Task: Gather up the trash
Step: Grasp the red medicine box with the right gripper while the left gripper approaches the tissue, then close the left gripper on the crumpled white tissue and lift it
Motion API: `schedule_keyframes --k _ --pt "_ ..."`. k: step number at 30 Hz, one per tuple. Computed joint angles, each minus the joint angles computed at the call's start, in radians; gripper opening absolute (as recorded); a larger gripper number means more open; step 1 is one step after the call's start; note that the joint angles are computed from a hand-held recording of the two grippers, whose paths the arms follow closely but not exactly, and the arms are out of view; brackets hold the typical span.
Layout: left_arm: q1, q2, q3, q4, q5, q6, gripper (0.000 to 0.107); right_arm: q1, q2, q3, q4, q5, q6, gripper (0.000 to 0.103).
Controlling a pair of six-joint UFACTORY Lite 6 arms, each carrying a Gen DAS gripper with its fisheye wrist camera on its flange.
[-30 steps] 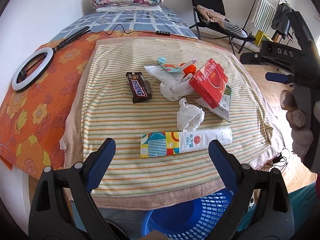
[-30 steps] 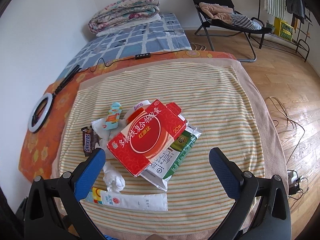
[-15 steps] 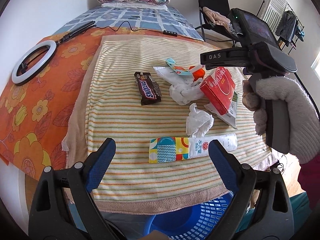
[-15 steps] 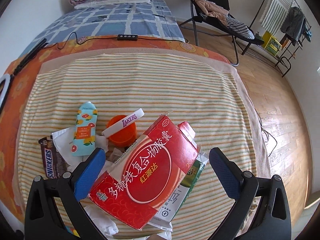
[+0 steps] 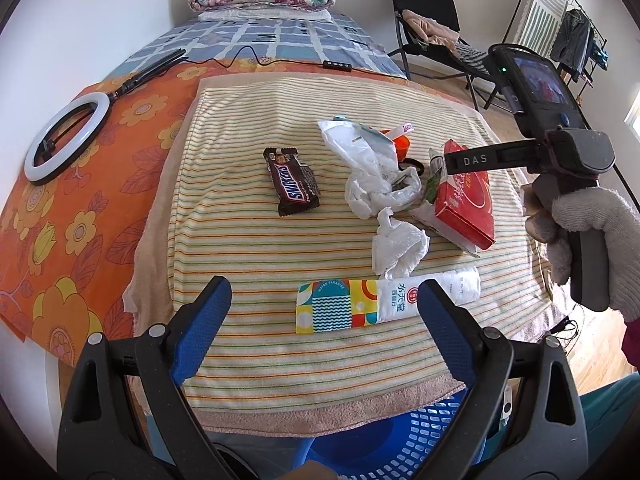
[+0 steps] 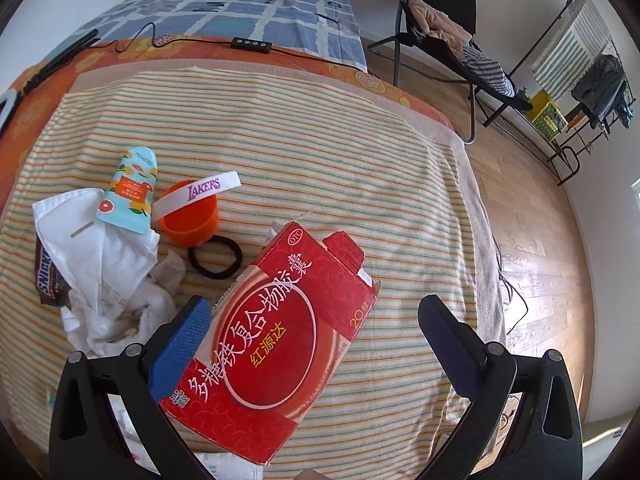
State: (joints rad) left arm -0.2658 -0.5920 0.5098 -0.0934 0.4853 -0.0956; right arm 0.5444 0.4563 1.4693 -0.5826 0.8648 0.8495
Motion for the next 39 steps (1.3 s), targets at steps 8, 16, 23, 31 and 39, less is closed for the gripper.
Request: schedule_keyframes --k 8,16,23,31,39 --pt "-0.1 0.091 0.043 0.104 -0.045 -0.153 0.096 -0.177 -0.25 -0.304 0.353 -0.256 -0.242 0.103" --pt "-0.121 0.169 0.078 0.125 -0.085 -0.186 0.096 -0.152 -0.101 -0.161 0.483 -0.247 -0.248 0.103" --pt "-0.141 0.375 0.168 0.086 -0.157 -0.147 0.084 -0.191 -0.033 -0.147 0.612 -0.267 -0.287 0.103" --pt "-0.185 0.632 0.306 -0.015 -0.201 -0.035 0.076 -0.224 -0.023 -0.148 0.69 -0.268 -0.391 0.102" --pt "-0.161 0.737 0.364 -0.227 -0.196 0.169 0.047 -0.278 -0.12 -0.256 0.784 -0.295 -0.529 0.092"
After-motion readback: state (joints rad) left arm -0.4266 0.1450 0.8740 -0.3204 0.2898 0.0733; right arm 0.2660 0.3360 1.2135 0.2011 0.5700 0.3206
